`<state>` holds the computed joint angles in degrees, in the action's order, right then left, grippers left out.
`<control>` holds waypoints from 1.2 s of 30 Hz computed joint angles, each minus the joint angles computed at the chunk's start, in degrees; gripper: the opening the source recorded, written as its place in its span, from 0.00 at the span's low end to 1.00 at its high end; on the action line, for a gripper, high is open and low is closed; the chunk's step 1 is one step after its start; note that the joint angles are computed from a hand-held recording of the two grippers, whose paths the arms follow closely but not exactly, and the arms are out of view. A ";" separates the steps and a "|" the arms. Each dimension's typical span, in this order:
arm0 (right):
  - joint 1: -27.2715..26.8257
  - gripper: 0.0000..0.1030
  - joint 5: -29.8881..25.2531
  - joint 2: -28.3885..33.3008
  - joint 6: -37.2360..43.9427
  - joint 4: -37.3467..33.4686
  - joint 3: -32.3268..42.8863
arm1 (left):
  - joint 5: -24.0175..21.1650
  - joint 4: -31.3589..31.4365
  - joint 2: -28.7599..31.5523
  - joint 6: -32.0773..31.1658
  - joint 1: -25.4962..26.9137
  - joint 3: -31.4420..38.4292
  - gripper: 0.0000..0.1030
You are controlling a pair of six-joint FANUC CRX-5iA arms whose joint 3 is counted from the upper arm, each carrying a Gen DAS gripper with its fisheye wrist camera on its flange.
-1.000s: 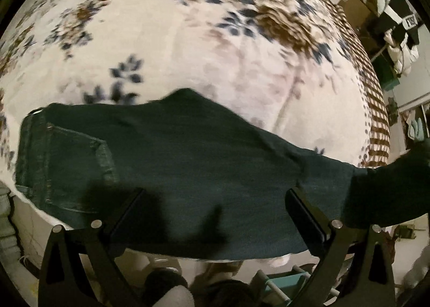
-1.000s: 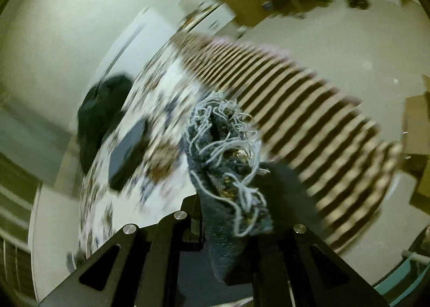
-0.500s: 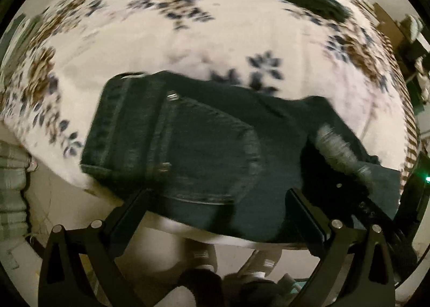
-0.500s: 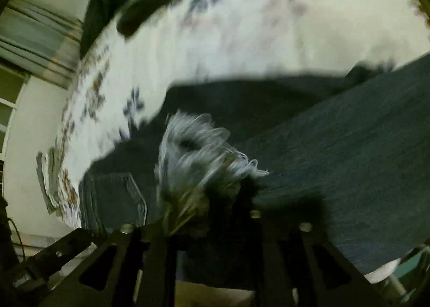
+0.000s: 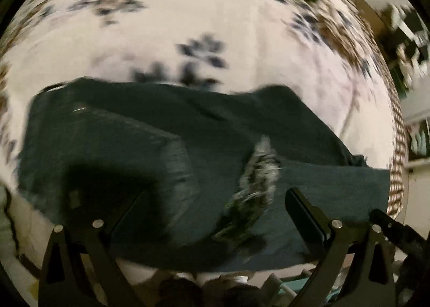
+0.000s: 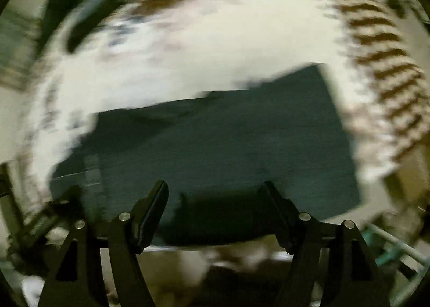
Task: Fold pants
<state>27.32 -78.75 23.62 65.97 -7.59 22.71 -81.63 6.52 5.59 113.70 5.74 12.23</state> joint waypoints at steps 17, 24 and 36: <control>0.49 0.74 -5.61 4.27 -1.00 5.91 3.50 | 13.64 9.67 -17.04 9.61 9.53 -18.05 0.99; 3.35 0.74 -3.99 4.79 3.89 2.93 4.29 | 12.19 5.82 -32.37 25.91 23.70 -29.84 0.99; 7.00 0.74 -5.22 13.02 2.00 5.17 13.26 | 23.09 2.26 -35.79 29.88 27.69 -38.51 0.85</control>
<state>34.32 -83.97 36.64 67.97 -2.42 35.97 -58.54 8.77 -30.20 143.58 33.43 -26.29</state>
